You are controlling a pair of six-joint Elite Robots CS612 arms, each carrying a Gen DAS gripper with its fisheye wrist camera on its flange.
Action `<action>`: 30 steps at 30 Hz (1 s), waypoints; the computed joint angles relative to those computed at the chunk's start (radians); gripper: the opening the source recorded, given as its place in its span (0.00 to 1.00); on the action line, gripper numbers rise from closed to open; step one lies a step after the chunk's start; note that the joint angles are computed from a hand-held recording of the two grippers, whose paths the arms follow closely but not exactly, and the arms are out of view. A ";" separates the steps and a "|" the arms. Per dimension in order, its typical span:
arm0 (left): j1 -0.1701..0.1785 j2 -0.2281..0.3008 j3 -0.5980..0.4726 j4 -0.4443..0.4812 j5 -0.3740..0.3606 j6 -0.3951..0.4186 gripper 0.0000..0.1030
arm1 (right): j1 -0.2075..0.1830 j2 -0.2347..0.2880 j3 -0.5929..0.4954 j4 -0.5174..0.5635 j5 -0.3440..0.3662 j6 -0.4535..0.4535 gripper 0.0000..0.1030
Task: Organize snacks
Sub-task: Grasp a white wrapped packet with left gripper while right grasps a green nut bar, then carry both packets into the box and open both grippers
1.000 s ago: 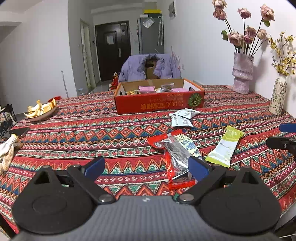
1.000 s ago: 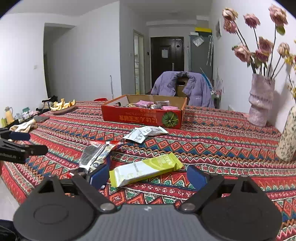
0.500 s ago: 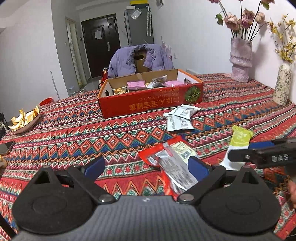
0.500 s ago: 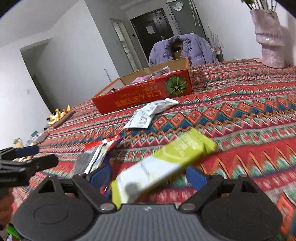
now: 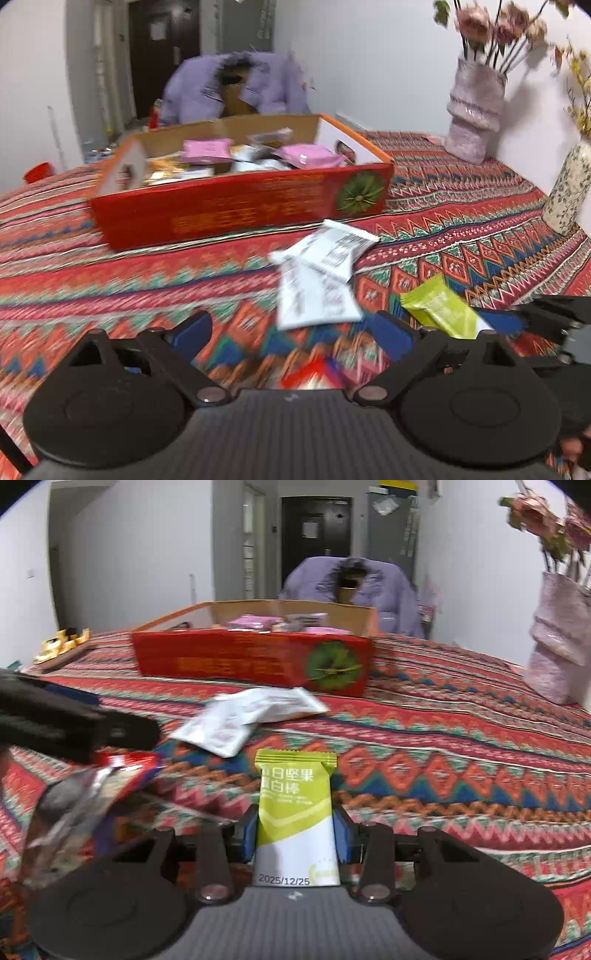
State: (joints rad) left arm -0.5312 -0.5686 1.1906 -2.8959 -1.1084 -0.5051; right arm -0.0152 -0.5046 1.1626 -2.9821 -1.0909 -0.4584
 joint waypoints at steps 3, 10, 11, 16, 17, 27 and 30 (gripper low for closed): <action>0.014 0.054 -0.104 0.089 -0.027 0.022 0.79 | -0.005 0.017 -0.034 0.003 -0.021 0.013 0.38; 0.032 0.105 -0.209 0.179 -0.071 0.009 0.57 | -0.016 0.050 -0.093 0.032 0.035 0.053 0.38; 0.028 0.106 -0.208 0.176 -0.047 0.025 0.52 | -0.015 0.053 -0.097 0.035 0.039 0.052 0.38; 0.022 0.061 -0.128 0.135 -0.035 0.060 0.40 | -0.013 0.044 -0.086 0.060 0.072 0.018 0.36; 0.019 0.048 -0.106 0.130 -0.022 0.064 0.40 | -0.015 0.040 -0.081 0.069 0.086 0.014 0.36; -0.022 -0.141 0.221 -0.065 0.114 -0.143 0.40 | -0.034 -0.048 0.069 -0.011 0.200 0.017 0.36; -0.040 -0.182 0.298 -0.117 0.143 -0.187 0.40 | -0.041 -0.077 0.121 -0.050 0.218 0.017 0.36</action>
